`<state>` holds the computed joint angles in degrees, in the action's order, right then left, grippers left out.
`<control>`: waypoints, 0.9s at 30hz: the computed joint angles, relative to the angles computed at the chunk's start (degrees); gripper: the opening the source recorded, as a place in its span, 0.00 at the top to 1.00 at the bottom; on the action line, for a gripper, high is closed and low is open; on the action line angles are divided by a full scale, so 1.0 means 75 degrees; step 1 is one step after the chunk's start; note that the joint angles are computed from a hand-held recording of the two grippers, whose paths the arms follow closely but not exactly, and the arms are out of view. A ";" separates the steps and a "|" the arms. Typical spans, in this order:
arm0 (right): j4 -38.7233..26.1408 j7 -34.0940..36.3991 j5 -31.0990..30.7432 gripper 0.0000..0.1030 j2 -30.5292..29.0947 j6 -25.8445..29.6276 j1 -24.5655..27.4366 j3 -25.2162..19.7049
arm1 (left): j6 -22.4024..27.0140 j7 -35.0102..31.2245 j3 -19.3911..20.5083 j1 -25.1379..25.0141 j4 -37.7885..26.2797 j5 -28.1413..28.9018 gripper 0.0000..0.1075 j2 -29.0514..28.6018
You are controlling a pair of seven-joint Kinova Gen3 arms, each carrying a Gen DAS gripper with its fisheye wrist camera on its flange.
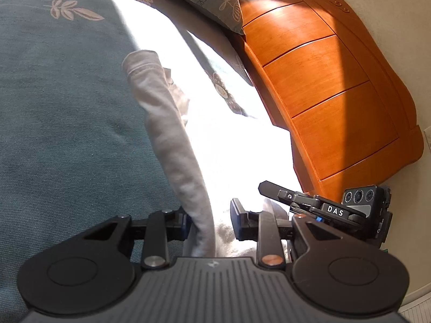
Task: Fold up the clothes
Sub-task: 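Lift the gripped shirt end with both tools and fold it over the shirt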
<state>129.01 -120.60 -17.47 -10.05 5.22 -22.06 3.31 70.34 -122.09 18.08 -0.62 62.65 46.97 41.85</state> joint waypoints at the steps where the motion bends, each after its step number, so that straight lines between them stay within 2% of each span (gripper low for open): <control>1: 0.0040 -0.0015 0.0080 0.70 -0.0138 0.0118 0.0197 -0.0035 | 0.0045 0.0062 0.0022 0.0134 -0.0168 -0.0044 0.75 0.0078; 3: 0.0106 -0.0022 0.0179 0.69 -0.0366 0.0290 0.0471 -0.0026 | 0.0147 0.0199 0.0070 0.0402 -0.0536 -0.0141 0.75 0.0249; 12: 0.0283 0.0922 0.0227 0.69 -0.1019 0.0980 0.0727 0.1204 | 0.0633 0.1128 0.0212 0.1688 -0.2530 -0.0730 0.75 0.1300; 21: 0.0270 0.2624 -0.0290 0.69 -0.1238 0.1371 0.0648 0.2848 | 0.1271 0.1797 0.0314 0.2744 -0.4552 -0.1123 0.75 0.2390; 27: 0.0147 0.3548 -0.0705 0.69 -0.1169 0.1564 0.0740 0.3464 | 0.1183 0.1566 0.0386 0.2818 -0.4356 -0.1078 0.75 0.2422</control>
<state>130.11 -94.00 -22.75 -18.81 16.95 -16.51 29.29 79.22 -110.35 20.97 20.52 29.99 38.89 60.02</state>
